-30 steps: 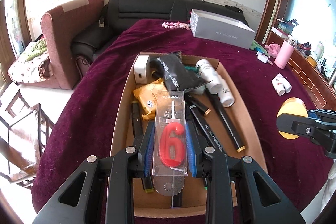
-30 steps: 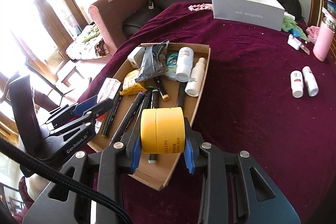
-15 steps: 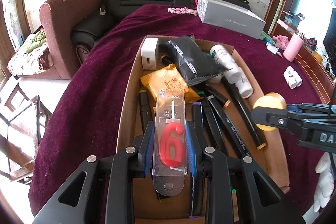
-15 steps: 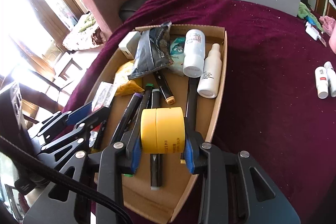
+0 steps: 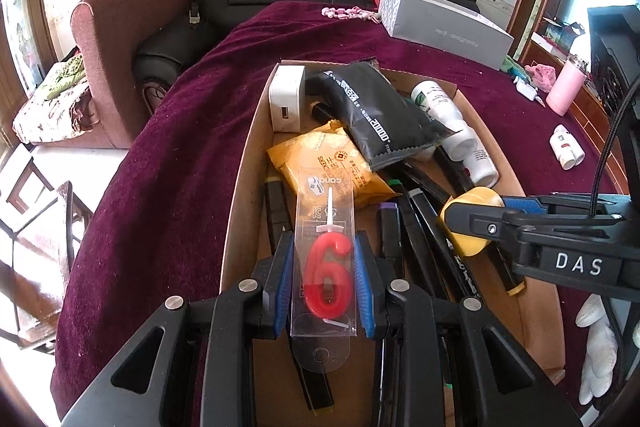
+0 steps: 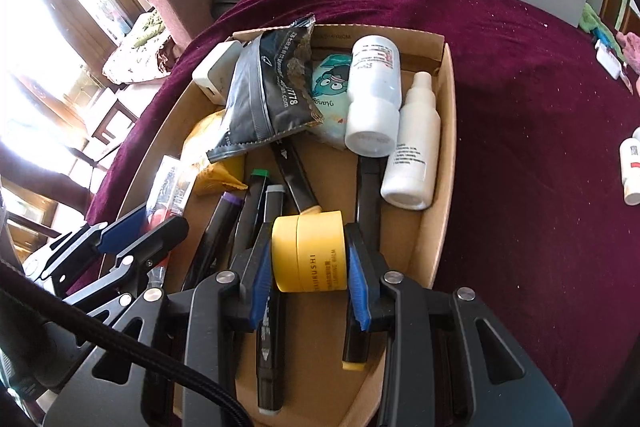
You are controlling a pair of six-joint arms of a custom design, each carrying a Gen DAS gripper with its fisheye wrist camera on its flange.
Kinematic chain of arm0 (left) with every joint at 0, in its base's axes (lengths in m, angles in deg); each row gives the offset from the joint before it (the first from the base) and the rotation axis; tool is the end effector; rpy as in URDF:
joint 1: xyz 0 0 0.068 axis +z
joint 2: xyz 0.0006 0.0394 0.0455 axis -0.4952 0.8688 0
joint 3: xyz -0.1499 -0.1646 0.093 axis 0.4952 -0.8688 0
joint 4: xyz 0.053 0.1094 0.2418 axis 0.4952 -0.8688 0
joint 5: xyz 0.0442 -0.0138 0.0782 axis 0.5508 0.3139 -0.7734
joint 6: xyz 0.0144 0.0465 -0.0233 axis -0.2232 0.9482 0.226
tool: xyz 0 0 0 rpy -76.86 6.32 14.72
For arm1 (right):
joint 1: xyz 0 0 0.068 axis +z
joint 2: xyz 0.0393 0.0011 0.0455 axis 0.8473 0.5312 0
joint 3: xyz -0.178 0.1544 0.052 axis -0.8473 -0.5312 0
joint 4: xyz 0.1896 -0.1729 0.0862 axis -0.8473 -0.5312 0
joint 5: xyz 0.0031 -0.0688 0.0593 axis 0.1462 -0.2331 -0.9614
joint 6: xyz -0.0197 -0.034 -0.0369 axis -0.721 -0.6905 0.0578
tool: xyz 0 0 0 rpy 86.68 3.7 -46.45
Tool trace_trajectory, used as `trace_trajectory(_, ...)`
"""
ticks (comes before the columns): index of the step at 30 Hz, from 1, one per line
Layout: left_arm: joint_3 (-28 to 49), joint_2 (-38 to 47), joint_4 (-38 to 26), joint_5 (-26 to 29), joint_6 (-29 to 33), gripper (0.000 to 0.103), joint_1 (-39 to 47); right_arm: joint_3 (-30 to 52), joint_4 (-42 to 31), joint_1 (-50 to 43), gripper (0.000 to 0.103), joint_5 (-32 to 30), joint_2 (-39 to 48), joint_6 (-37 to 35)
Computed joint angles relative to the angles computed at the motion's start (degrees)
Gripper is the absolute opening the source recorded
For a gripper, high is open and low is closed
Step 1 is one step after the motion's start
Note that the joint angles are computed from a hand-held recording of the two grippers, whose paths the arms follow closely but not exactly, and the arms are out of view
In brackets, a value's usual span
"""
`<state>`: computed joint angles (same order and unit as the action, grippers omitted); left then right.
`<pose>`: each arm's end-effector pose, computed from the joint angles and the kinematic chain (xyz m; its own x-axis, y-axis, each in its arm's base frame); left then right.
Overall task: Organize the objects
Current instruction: 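Carry the candle box and yellow tape roll over the tray and lower them, then open both grippers to release the candle box and tape roll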
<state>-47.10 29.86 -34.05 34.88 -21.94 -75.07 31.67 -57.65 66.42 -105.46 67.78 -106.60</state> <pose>0.1360 -0.1093 0.1583 -0.6801 -0.4020 -0.6130 -0.4443 0.8912 -0.0916 0.2504 0.0541 0.1627 -0.6489 -0.6230 -0.4369 -0.7519 0.6131 0.2424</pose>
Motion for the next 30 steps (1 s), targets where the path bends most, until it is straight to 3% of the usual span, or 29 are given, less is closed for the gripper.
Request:
trace_trajectory(12, 0.72, 2.29, 0.89, -0.97, 0.27, 0.025, 0.97, -0.72, 3.13, 2.54, 0.033, 1.5, 0.17, 2.33)
trace_trajectory(21, 1.08, 2.06, 0.05, -0.33, -1.56, 0.025, 0.35, -1.55, 1.12, 2.09, 0.035, 0.56, -1.26, 0.9)
trace_trajectory(26, 0.78, 1.36, -0.07, 0.51, -2.53, 0.046, -0.06, -1.38, -0.65, 0.5, 0.04, -1.56, -1.8, 0.25)
trace_trajectory(30, 1.38, 1.55, -1.05, 0.19, -4.2, 0.048, -1.36, -1.8, -2.69, -0.75, 0.047, -3.12, -4.14, -1.4)
